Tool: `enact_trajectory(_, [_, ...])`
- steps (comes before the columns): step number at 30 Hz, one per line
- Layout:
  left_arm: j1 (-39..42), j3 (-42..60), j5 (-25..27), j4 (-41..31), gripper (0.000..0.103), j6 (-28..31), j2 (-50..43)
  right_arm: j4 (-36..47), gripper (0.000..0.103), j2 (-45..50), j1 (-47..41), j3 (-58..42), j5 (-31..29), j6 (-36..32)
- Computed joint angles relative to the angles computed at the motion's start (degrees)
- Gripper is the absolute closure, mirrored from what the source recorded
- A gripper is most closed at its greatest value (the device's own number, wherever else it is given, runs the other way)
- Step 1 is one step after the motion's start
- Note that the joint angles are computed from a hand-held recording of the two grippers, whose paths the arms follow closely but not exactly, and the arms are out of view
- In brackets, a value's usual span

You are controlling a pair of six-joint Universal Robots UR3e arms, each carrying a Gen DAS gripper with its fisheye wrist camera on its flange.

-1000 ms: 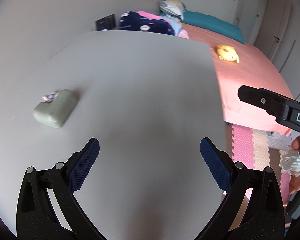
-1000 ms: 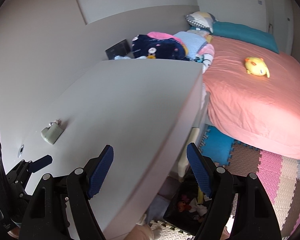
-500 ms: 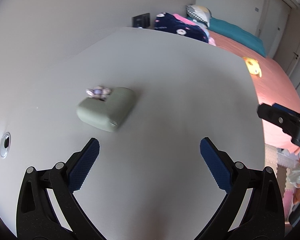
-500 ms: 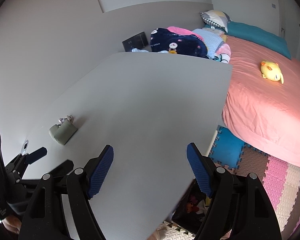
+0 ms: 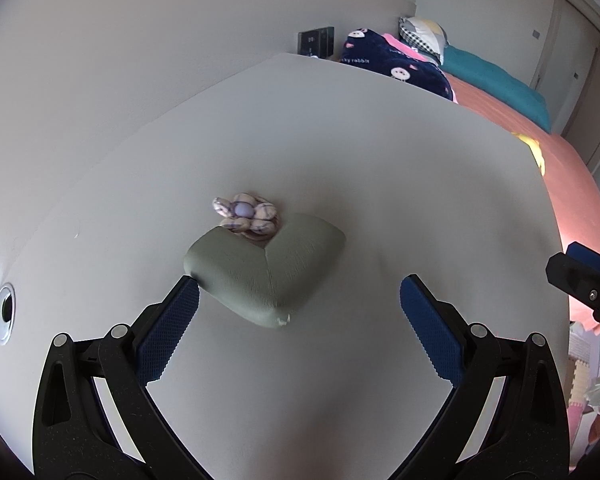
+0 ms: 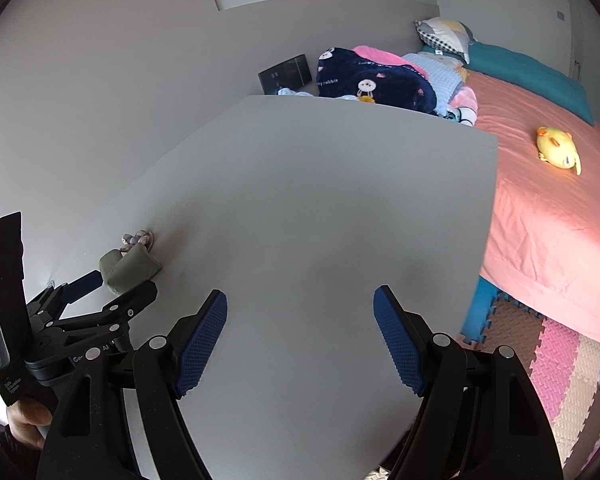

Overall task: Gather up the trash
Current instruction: 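Grasp the grey-green block with the left tool while the right tool grasps the plaid flower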

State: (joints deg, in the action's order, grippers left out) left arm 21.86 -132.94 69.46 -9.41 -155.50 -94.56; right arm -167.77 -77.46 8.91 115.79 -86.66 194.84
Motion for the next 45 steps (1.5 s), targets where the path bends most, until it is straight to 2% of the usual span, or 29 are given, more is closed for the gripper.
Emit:
enact_trajectory(8, [0.4,1.9,0.6,1.7,0.009,1.8,-3.1,1.7,0.027,7.2,2.6,-8.7,0.0,1.4])
enact_trajectory(11, [1.2,2.6,0.0,1.6,0.016,2.3,-3.6,2.5,0.027,9.7,4.0,-12.0,-0.1,1.8])
enact_trajectory(13, [1.7,3.2,-0.5,1.8,0.027,3.1,-4.2,2.9,0.027,10.9,4.9,-13.6,-0.2,2.0])
enact_trajectory(19, [4.4,3.4,-3.8,0.6,0.032,5.3,-4.1,4.6,0.027,14.4,6.5,-18.7,-0.4,2.8])
enact_trajectory(29, [11.5,3.8,-5.3,-0.9,0.033,6.3,-1.0,8.9,0.027,20.6,9.7,-29.0,-0.4,3.0])
enact_trajectory(41, [18.6,6.7,-5.9,-1.4,0.033,5.2,-3.1,21.7,0.027,33.3,15.0,-51.4,-0.6,-0.2])
enact_trajectory(43, [18.9,7.3,-5.8,-1.8,0.033,5.0,-3.8,23.9,0.03,35.6,15.4,-55.5,-0.5,-1.0])
enact_trajectory(45, [19.1,7.4,-5.8,-1.9,0.033,5.1,-4.0,26.7,0.039,38.1,15.8,-60.0,0.1,-1.9])
